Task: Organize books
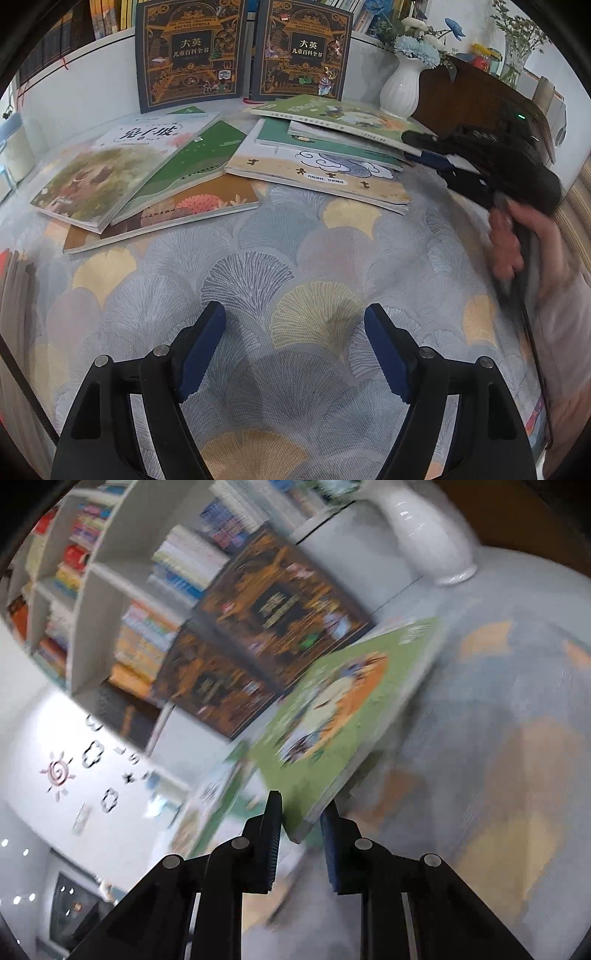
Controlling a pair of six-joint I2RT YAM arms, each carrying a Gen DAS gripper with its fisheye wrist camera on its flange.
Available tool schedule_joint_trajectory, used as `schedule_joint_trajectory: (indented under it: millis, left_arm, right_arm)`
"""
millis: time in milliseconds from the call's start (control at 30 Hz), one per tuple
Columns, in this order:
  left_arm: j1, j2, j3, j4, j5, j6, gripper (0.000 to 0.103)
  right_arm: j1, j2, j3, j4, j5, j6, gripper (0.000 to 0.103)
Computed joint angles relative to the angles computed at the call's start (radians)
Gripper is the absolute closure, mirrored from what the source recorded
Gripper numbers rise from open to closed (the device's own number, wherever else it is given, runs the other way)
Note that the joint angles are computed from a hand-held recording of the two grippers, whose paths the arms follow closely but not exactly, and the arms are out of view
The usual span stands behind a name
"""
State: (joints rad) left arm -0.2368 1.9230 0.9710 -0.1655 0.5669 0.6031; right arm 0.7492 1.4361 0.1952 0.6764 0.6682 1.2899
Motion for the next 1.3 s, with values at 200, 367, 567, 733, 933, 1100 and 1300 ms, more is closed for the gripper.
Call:
schedule_joint_trajectory:
  millis: [200, 367, 567, 733, 933, 1100, 1300]
  left_arm:
    - [0.061, -0.010, 0.028, -0.039, -0.010, -0.031, 0.027]
    - [0.177, 0.005, 0.125, -0.212, 0.079, -0.039, 0.027]
    - [0.183, -0.025, 0.101, -0.247, 0.076, 0.000, 0.027]
    - [0.048, -0.027, 0.146, -0.248, 0.045, -0.108, 0.027]
    - [-0.171, 0.120, 0.303, -0.221, -0.047, -0.313, 0.028]
    - [-0.262, 0.118, 0.245, -0.065, -0.146, -0.355, 0.030]
    - [-0.257, 0.017, 0.106, -0.089, -0.138, -0.130, 0.023]
  right_arm:
    - [0.379, 0.153, 0.291, -0.352, 0.220, 0.247, 0.091]
    - [0.648, 0.339, 0.602, -0.549, 0.211, 0.330, 0.091]
    - [0.763, 0.312, 0.845, -1.191, 0.295, 0.516, 0.019]
    - [0.570, 0.032, 0.578, -1.279, 0.246, 0.517, 0.017]
    - [0.068, -0.119, 0.337, -1.006, -0.064, 0.082, 0.033]
    - [-0.008, -0.045, 0.318, -0.877, -0.115, -0.011, 0.033]
    - [0.182, -0.030, 0.332, -0.856, -0.107, 0.133, 0.032]
